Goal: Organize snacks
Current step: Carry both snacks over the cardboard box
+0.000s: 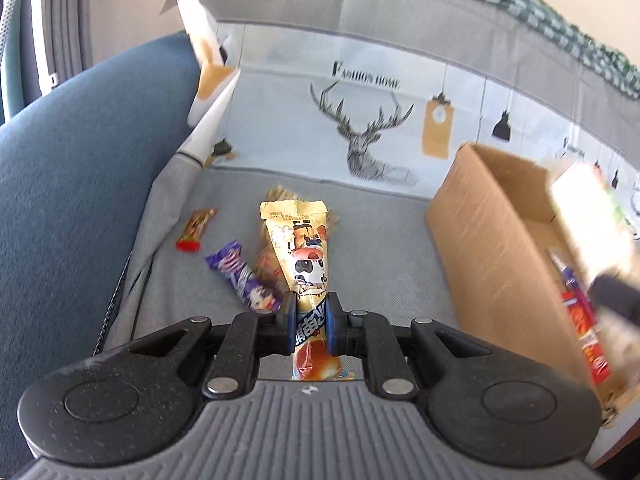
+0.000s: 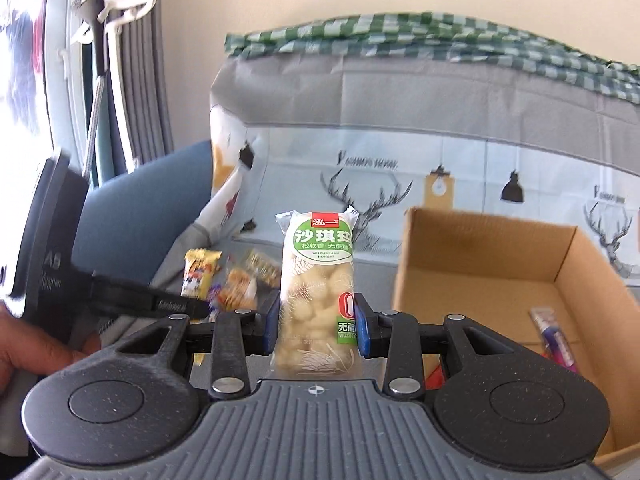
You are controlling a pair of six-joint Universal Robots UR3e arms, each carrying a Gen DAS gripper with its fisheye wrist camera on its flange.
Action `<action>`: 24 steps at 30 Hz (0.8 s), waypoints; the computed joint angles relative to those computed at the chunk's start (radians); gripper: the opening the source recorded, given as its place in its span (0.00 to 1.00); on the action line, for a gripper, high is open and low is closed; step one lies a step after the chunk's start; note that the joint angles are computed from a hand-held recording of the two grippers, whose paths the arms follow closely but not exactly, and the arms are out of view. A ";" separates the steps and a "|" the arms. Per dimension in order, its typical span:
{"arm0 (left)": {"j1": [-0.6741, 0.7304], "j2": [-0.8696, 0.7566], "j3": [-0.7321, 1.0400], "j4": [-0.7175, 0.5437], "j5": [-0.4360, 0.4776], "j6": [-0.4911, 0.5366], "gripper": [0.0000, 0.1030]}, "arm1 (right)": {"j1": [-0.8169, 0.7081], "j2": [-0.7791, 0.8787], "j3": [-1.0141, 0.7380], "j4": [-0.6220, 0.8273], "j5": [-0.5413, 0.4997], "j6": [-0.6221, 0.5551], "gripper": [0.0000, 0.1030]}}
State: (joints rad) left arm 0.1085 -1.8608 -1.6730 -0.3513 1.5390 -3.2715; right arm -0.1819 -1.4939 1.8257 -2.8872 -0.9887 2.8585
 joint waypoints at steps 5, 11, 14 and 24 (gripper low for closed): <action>-0.006 -0.012 0.007 0.068 -0.026 -0.033 0.14 | -0.111 0.028 -0.133 0.047 0.076 -0.007 0.37; -0.054 -0.067 0.070 0.121 -0.011 -0.051 0.14 | -0.217 0.126 -0.224 0.026 0.069 -0.025 0.37; -0.087 -0.105 0.118 0.139 0.004 -0.052 0.14 | -0.264 0.148 -0.217 0.059 0.055 0.030 0.37; -0.192 -0.258 0.343 0.092 0.019 -0.077 0.14 | -0.342 0.176 -0.205 0.030 0.039 0.032 0.37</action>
